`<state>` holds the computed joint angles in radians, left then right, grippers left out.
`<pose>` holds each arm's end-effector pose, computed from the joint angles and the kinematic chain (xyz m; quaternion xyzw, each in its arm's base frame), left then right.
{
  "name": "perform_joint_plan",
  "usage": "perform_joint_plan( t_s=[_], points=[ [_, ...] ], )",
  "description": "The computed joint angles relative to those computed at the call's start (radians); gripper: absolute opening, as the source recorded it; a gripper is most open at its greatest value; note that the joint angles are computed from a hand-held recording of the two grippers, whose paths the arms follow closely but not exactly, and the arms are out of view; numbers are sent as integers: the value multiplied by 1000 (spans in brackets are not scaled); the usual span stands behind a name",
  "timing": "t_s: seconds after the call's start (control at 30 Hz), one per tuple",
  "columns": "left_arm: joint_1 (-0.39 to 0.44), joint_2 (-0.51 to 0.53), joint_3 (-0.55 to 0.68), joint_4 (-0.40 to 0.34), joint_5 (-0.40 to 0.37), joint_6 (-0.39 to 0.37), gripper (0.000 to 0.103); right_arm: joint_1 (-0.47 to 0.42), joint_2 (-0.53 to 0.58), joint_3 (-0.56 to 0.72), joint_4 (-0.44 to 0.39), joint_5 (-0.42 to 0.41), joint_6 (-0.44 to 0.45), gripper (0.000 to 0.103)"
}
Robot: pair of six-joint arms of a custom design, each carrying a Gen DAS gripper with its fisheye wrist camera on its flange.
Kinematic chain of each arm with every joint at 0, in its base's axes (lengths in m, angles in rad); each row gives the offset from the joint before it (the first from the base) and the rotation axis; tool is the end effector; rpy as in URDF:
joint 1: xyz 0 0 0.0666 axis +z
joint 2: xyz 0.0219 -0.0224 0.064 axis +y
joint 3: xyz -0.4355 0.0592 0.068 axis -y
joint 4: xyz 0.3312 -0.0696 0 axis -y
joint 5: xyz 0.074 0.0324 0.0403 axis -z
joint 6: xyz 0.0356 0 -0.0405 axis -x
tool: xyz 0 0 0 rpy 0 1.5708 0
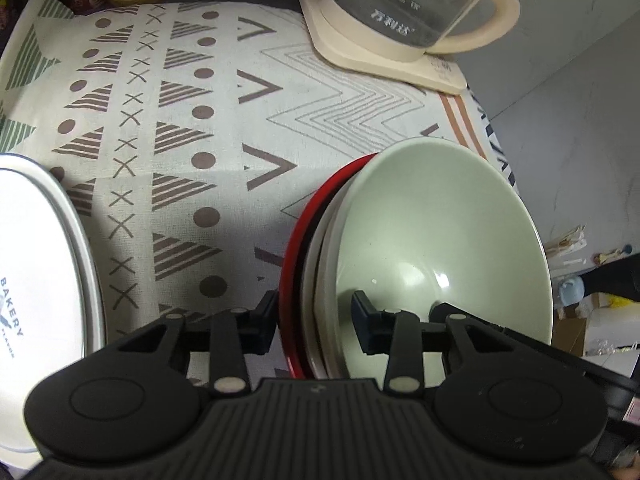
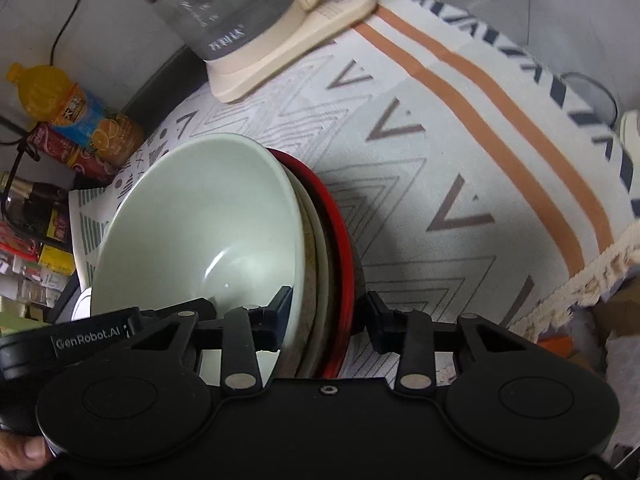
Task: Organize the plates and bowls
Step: 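Close the left gripper on the red bowl rim while the right gripper also grips it, then lift the nested bowl stack with both grippers over the plate stack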
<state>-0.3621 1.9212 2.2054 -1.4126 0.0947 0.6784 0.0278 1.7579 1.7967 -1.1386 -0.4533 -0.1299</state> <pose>0.5596 -0.2160 0.5102 -0.1432 0.9640 -0.1490 0.1672 0.5480 0.0304 0.4641 -0.0040 0.9490 0.2357 0.2094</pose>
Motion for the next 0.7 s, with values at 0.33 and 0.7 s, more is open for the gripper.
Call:
perform_joint_plan(
  t_s=[0.33,0.7],
  points=[
    [10,-55,-37,39,-21,11,37,13,-26,9,27,-9,3,37],
    [35,-167,-146,105,-53,43,36,54,-62,30,35,-18,17,37]
  ],
)
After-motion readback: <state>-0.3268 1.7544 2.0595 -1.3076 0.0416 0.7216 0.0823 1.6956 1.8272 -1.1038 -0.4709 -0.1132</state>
